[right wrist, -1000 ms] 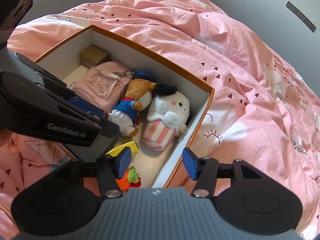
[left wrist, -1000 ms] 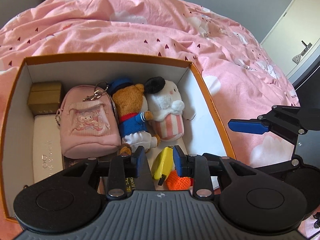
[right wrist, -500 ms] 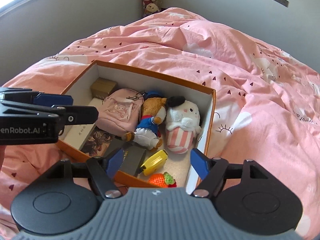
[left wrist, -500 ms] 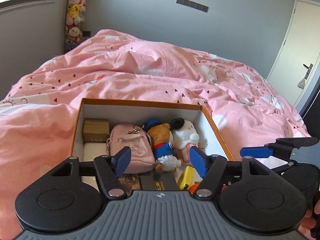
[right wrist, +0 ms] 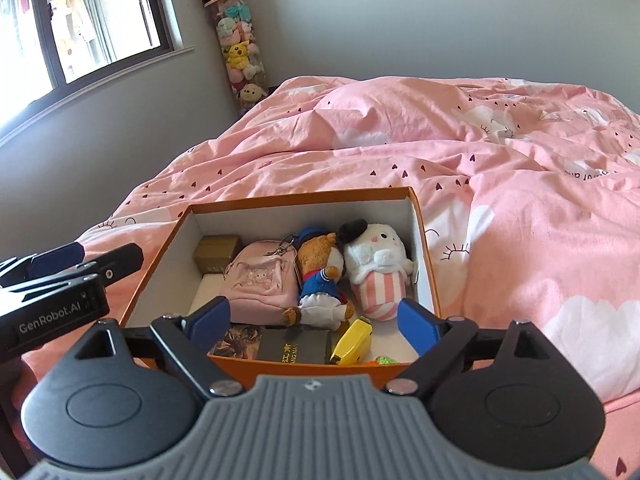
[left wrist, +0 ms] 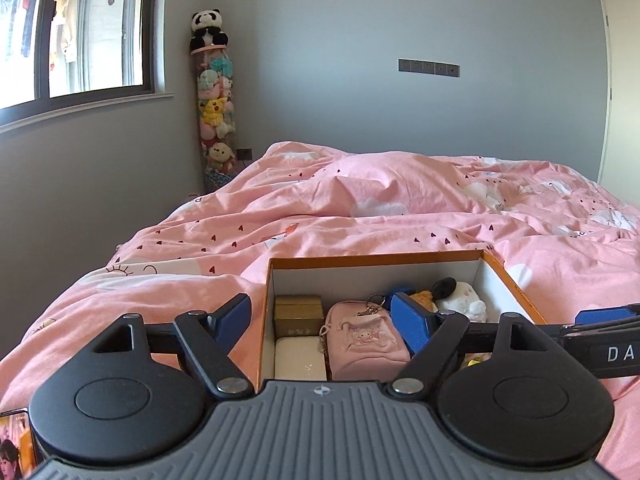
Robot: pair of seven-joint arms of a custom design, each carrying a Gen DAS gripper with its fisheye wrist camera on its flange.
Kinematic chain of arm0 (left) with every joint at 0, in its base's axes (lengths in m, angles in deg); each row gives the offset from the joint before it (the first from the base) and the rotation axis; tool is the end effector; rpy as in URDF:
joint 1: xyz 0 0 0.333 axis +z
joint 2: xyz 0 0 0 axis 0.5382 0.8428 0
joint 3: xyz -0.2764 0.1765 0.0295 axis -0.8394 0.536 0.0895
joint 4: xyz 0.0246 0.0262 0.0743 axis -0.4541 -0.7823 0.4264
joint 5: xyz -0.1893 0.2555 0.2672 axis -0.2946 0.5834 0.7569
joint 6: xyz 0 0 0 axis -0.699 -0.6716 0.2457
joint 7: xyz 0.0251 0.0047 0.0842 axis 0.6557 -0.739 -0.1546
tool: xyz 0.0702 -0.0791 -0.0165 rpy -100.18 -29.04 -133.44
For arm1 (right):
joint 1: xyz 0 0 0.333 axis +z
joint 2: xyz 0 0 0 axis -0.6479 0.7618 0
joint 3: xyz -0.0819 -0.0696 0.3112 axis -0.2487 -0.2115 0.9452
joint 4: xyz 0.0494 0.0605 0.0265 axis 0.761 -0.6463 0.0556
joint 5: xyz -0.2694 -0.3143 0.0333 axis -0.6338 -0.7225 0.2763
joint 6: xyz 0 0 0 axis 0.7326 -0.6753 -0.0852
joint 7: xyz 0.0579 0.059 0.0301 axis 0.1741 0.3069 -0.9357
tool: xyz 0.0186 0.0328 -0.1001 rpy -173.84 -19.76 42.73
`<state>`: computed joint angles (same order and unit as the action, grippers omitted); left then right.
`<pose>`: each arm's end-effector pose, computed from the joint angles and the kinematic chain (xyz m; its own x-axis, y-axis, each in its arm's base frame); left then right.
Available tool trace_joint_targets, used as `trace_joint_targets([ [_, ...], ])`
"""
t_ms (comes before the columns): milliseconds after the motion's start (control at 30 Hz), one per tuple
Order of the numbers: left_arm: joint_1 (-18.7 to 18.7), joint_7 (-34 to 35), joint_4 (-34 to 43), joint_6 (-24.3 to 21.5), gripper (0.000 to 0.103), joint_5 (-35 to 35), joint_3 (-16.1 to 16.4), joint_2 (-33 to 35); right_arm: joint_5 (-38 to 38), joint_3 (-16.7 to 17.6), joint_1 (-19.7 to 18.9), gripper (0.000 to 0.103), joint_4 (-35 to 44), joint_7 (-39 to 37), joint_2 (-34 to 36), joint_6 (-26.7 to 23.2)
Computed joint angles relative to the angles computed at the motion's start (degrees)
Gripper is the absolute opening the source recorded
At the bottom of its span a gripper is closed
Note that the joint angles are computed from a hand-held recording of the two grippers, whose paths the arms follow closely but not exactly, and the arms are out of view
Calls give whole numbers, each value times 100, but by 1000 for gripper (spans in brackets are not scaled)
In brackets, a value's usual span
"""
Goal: Organize objects
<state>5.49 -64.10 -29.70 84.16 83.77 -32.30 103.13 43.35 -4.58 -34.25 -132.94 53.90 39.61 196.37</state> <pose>0.6273 -0.3685 0.6020 0.3224 -0.9462 -0.0275 -0.4380 -0.1234 -0.8904 0.7332 0.1308 0.6193 0.4862 -0.8516 -0.1961 -0.6049 -0.1660 -0.7788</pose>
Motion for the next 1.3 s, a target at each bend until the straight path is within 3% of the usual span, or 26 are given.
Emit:
trace_joint_targets([
  [400, 114, -261, -431, -3, 93, -216, -81, -163, -198, -42, 227, 92, -858, 154, -251, 1262],
  [1300, 163, -114, -659, -178, 93, -763, -238, -260, -351, -85, 244, 95, -1453, 389, -584, 1294],
])
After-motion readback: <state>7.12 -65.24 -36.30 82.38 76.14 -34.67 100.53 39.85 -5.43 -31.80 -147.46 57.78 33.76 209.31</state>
